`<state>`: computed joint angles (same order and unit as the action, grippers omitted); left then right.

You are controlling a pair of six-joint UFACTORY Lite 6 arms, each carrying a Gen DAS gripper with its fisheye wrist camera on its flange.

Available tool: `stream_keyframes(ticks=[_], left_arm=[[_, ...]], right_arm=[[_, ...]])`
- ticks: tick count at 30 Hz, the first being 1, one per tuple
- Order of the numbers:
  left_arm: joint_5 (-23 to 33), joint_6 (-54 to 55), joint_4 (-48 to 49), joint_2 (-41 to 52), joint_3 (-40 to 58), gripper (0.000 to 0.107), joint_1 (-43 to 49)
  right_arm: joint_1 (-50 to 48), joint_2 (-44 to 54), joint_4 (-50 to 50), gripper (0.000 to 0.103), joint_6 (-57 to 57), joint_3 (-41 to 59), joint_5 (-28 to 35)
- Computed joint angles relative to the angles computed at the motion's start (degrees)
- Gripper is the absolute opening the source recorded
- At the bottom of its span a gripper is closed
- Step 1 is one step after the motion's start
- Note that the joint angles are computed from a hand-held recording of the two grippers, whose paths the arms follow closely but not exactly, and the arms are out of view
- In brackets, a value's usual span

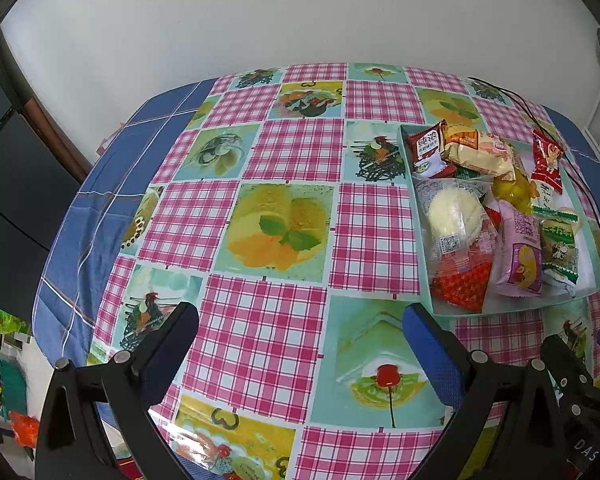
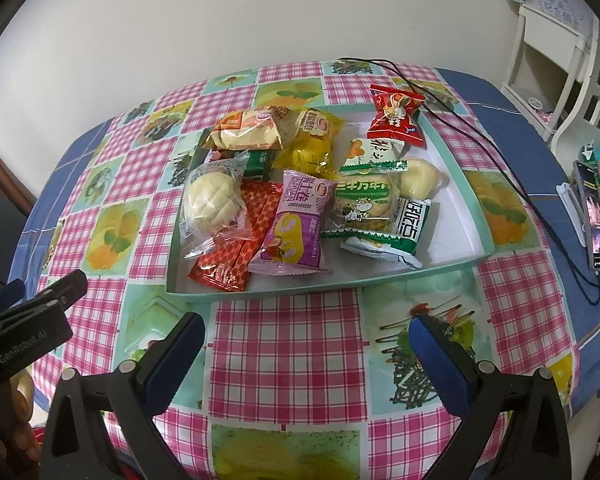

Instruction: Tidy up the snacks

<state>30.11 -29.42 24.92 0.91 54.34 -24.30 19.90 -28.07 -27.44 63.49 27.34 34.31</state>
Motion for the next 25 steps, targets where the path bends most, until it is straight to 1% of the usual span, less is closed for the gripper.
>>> stream_keyframes(ticks=[5,15,20,25], left_arm=[[0.58,-2.12,2.14,0.08,-0.09,0.102,-0.51],[0.82,-2.42,2.67,0.12,-0.19,0.102,-0.32],[0.91,-4.56,4.86,-0.59,-0.73,0.102,-1.01],[0.6,-3.89,4.1,-0.96,-0.75,0.102,-0.23]], right_arm=[[-0.29,0.04,0.12,0.103,-0.24,-0.11,-0.04],[-0.71,0.01,0.25,0.103,-0.38,-0.33,0.1],[-0.62,0.39,0.37,0.103,-0.38,-0.32,0.01],[-0.6,0.34,0.57,0.103,-0.36,-0.31,0.2]])
